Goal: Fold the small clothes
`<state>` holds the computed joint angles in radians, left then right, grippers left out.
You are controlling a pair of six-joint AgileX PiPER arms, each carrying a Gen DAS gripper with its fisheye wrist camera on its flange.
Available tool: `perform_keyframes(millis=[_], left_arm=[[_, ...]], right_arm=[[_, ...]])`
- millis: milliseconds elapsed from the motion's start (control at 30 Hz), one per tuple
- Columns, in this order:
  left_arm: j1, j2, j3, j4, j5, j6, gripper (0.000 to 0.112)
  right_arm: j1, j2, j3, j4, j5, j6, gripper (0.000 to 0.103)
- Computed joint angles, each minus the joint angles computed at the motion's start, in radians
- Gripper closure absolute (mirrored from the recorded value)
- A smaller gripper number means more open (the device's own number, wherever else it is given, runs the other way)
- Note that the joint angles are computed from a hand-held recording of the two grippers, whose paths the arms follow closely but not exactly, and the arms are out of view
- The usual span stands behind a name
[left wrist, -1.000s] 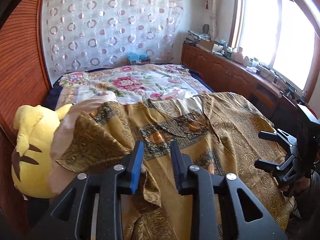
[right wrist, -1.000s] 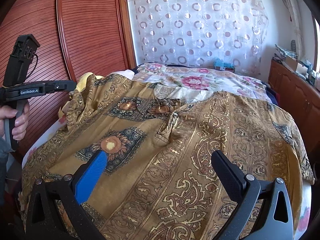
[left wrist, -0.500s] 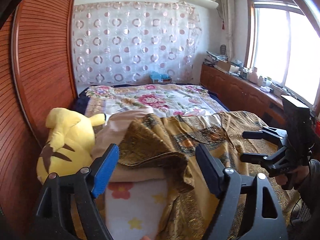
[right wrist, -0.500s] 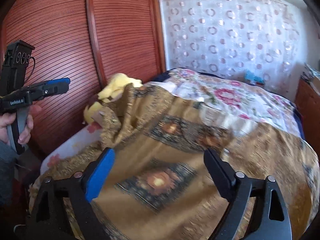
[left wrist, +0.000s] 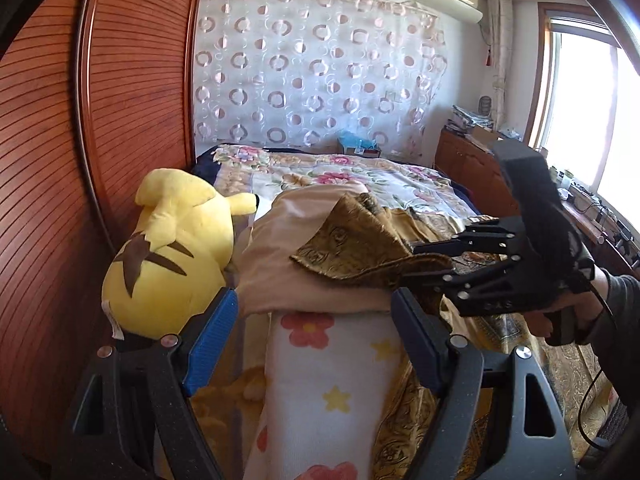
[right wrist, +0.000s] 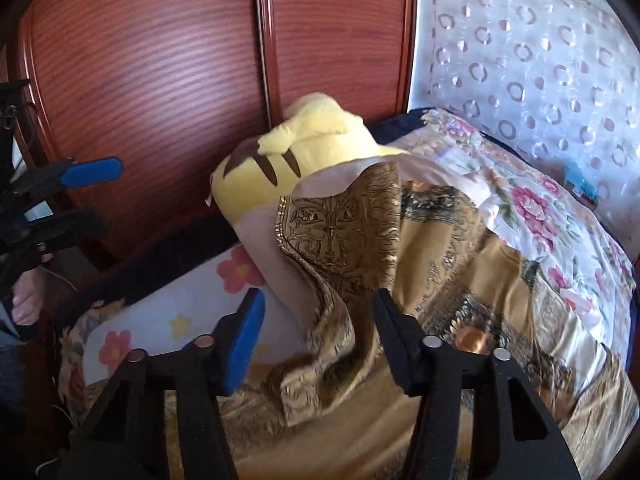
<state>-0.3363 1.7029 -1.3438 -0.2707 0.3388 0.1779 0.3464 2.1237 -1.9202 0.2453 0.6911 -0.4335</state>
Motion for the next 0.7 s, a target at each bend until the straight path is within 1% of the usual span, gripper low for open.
perform_keyframes(millis=[33, 67, 100, 133, 200, 333, 367, 400, 433, 500, 533, 600, 667, 700], left_arm=[[0.003, 0.001, 0.006, -0.009, -0.003, 0.01, 0.033], [0.008, 0.001, 0.013, -0.028, -0.004, 0.029, 0.033], [0.009, 0.0, 0.019, -0.035, -0.007, 0.036, 0.033], [0.008, 0.004, 0.021, -0.039, -0.009, 0.04, 0.033], [0.007, 0.004, 0.03, -0.05, -0.013, 0.05, 0.033], [-0.008, 0.029, 0.014, -0.037, -0.01, 0.029, 0.033], [-0.015, 0.037, 0.007, -0.034, -0.009, 0.023, 0.033], [-0.025, 0.048, -0.005, -0.03, -0.008, 0.017, 0.033], [-0.031, 0.055, -0.013, -0.024, -0.006, 0.01, 0.033], [-0.049, 0.085, -0.049, 0.011, 0.004, -0.025, 0.033], [-0.057, 0.101, -0.072, 0.025, 0.012, -0.04, 0.033], [-0.075, 0.139, -0.129, 0.048, 0.036, -0.07, 0.033], [-0.093, 0.191, -0.209, 0.086, 0.071, -0.115, 0.033], [-0.1, 0.215, -0.245, 0.102, 0.087, -0.132, 0.033]], right_arm=[[0.008, 0.046, -0.073, -0.033, 0.039, 0.026, 0.06], [0.015, 0.092, -0.149, -0.065, 0.079, 0.053, 0.074], [0.022, 0.119, -0.188, -0.087, 0.09, 0.069, 0.094], [0.028, 0.121, -0.187, -0.096, 0.068, 0.07, 0.095], [0.019, 0.072, -0.101, -0.029, -0.02, 0.012, 0.097], [-0.032, -0.044, 0.107, 0.085, -0.254, -0.005, 0.097], [-0.047, -0.064, 0.148, 0.098, -0.293, 0.01, 0.097], [-0.063, -0.074, 0.171, 0.078, -0.314, 0.058, 0.097], [-0.077, -0.082, 0.195, 0.047, -0.326, 0.111, 0.097], [-0.105, -0.08, 0.221, 0.029, -0.329, 0.144, 0.096], [-0.117, -0.069, 0.211, -0.001, -0.312, 0.176, 0.093], [-0.131, -0.058, 0.217, -0.075, -0.305, 0.252, 0.076], [-0.147, -0.049, 0.217, -0.071, -0.297, 0.245, 0.07], [-0.157, -0.046, 0.218, -0.069, -0.299, 0.239, 0.064]])
